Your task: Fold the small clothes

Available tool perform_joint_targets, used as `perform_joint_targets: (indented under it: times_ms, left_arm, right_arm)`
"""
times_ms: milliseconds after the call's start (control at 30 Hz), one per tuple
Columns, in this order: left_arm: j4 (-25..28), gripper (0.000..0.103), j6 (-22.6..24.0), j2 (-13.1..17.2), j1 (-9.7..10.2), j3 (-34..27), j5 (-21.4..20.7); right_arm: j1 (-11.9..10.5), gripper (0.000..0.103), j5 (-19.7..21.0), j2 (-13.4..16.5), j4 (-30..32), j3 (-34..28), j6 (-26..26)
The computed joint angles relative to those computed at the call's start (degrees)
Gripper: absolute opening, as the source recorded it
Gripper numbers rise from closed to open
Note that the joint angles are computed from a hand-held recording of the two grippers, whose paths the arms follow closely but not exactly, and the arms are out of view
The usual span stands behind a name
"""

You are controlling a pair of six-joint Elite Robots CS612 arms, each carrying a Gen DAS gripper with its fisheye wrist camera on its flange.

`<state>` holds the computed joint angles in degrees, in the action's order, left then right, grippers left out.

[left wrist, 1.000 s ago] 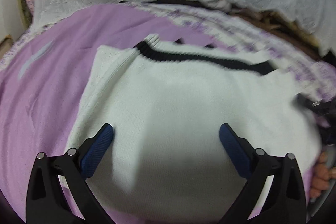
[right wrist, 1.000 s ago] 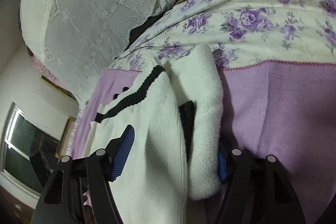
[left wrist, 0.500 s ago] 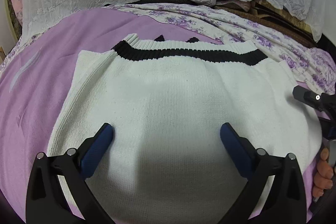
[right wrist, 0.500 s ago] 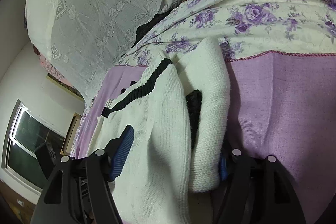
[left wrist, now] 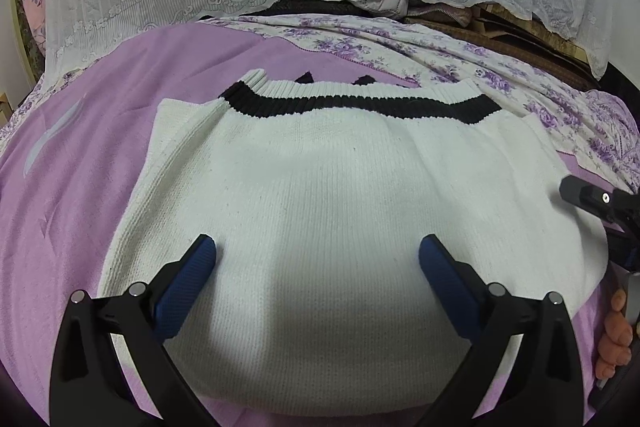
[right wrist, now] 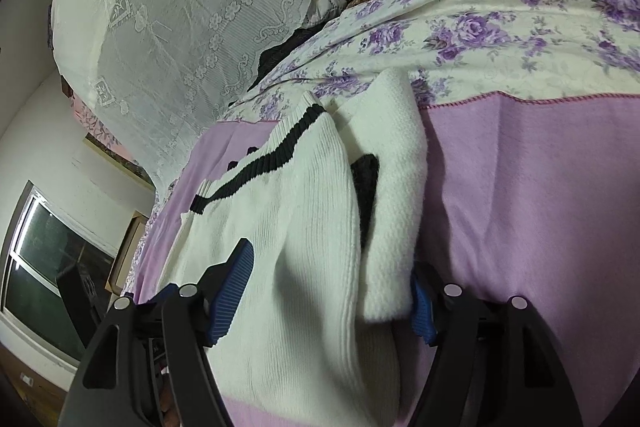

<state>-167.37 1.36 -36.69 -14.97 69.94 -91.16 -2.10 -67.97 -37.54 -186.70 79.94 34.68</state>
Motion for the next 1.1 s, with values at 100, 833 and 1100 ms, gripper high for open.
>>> perform_joint_targets:
  times_ms: [100, 833, 1100]
  left_arm:
    - [-0.8, 0.099, 0.6, -0.3, -0.10, 0.7, 0.4]
    - [3.5, 0.099, -5.3, 0.2, 1.32, -1.3, 3.6]
    - [-2.7, 0.099, -5.8, -0.9, 1.83, 0.6, 1.1]
  right_arm:
    - [0.4, 0.075, -1.5, -1.0, -0.6, 1.9, -1.0]
    - [7.8, 0.099, -31.3, -3.5, 16.3, 0.0, -20.1]
    - [7.7, 0.099, -32.0, -4.3, 3.8, 3.7, -19.2]
